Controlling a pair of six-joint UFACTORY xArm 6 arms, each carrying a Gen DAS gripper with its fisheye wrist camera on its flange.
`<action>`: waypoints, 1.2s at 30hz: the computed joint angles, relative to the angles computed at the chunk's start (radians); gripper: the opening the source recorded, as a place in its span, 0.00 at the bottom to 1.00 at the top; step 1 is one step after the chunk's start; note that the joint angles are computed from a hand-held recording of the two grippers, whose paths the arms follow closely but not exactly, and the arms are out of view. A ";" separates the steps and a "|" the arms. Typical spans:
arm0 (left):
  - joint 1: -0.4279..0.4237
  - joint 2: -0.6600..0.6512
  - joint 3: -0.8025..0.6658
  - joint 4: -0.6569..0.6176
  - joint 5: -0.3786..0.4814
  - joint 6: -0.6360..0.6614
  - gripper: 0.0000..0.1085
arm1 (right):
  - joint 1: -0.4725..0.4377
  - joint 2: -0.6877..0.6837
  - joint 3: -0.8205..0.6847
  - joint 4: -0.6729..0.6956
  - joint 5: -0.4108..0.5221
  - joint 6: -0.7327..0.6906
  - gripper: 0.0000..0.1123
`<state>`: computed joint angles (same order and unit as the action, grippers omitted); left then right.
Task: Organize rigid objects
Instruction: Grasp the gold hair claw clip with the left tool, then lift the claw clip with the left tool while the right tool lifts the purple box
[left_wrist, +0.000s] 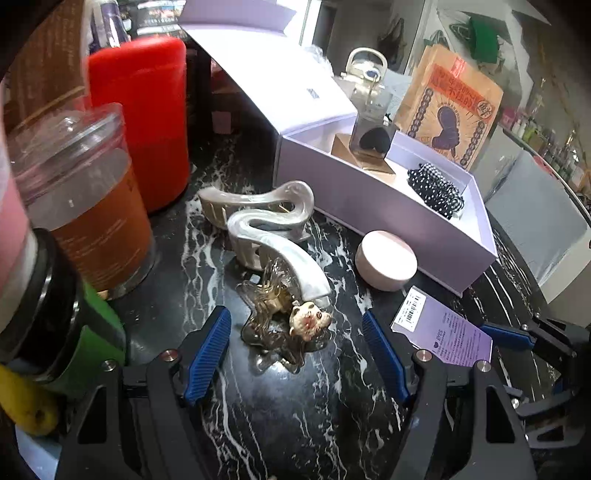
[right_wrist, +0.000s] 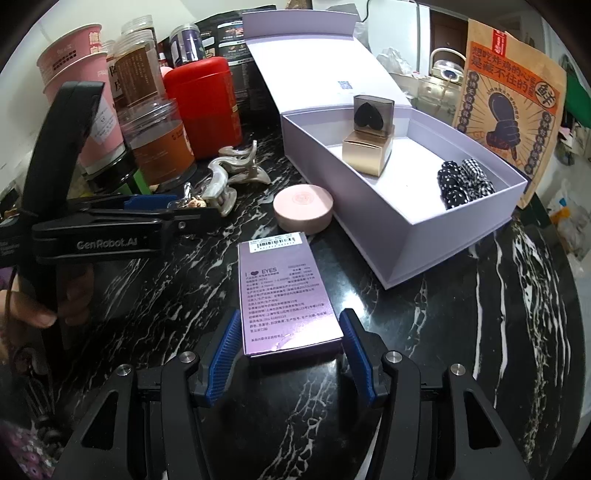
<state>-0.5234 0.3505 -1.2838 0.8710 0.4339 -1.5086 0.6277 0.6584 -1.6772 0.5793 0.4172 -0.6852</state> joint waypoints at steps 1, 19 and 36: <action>0.003 0.007 -0.006 -0.014 -0.007 0.019 0.68 | -0.001 0.003 -0.004 0.000 0.002 0.004 0.48; -0.026 0.007 -0.004 0.041 0.011 0.052 0.45 | 0.007 -0.048 0.077 0.013 -0.055 0.010 0.48; -0.112 -0.051 0.080 0.055 -0.016 -0.048 0.45 | 0.010 -0.194 0.296 0.029 -0.101 0.037 0.49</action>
